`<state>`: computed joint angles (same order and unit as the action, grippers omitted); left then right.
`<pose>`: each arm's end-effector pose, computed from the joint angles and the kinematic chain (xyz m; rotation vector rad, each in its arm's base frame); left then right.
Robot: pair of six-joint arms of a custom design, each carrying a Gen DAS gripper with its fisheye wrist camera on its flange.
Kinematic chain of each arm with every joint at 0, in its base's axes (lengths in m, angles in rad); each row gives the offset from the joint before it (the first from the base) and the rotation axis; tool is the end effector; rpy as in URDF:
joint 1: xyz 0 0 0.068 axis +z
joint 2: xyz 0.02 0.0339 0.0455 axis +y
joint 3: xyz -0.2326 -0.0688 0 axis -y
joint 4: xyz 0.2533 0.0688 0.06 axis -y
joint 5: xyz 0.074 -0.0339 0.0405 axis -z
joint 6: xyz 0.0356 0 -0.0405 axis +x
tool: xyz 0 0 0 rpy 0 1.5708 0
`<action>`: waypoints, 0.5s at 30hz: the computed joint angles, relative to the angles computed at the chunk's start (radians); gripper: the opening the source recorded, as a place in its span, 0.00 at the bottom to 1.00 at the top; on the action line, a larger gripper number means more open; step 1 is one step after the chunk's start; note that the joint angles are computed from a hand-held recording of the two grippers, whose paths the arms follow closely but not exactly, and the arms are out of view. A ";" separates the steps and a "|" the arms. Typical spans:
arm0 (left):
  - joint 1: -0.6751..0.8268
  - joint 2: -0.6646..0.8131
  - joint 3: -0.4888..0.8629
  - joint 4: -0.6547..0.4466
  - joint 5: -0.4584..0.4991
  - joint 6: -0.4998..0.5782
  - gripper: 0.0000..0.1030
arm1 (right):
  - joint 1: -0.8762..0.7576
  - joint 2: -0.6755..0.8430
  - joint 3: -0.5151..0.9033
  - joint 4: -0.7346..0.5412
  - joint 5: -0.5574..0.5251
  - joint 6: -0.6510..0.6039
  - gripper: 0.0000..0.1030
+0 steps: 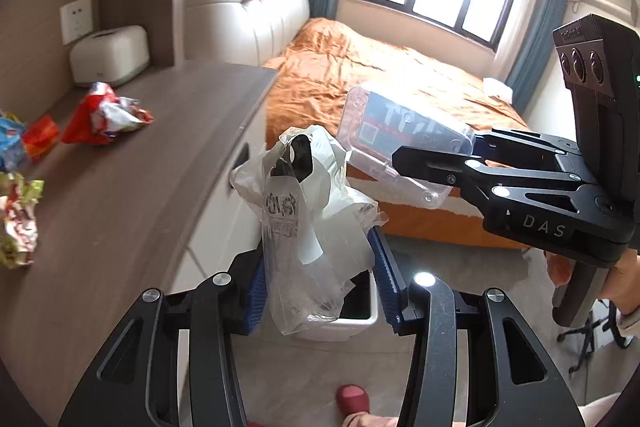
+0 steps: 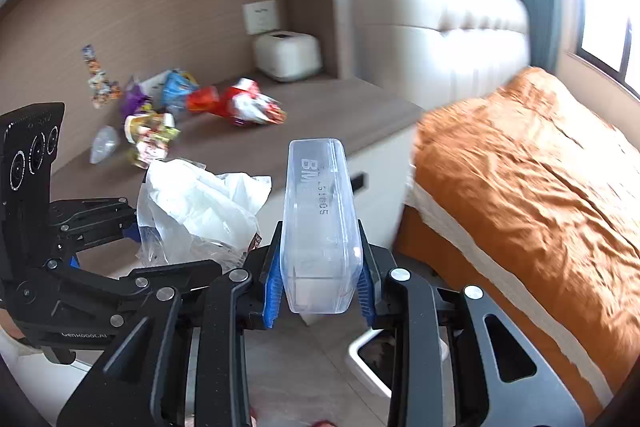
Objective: Collect trash
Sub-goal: 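Carry bag and clear box to the bin and open both tools over it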
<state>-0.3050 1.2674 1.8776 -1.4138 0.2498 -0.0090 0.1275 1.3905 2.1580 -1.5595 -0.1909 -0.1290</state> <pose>0.1872 -0.0682 0.4517 0.4712 2.3409 -0.4462 0.1930 0.0316 0.4838 -0.3928 2.3227 0.2246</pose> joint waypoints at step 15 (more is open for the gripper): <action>-0.261 0.188 -0.398 0.461 -0.004 -0.098 0.44 | -0.581 -0.194 -0.674 0.248 -0.203 -0.318 0.31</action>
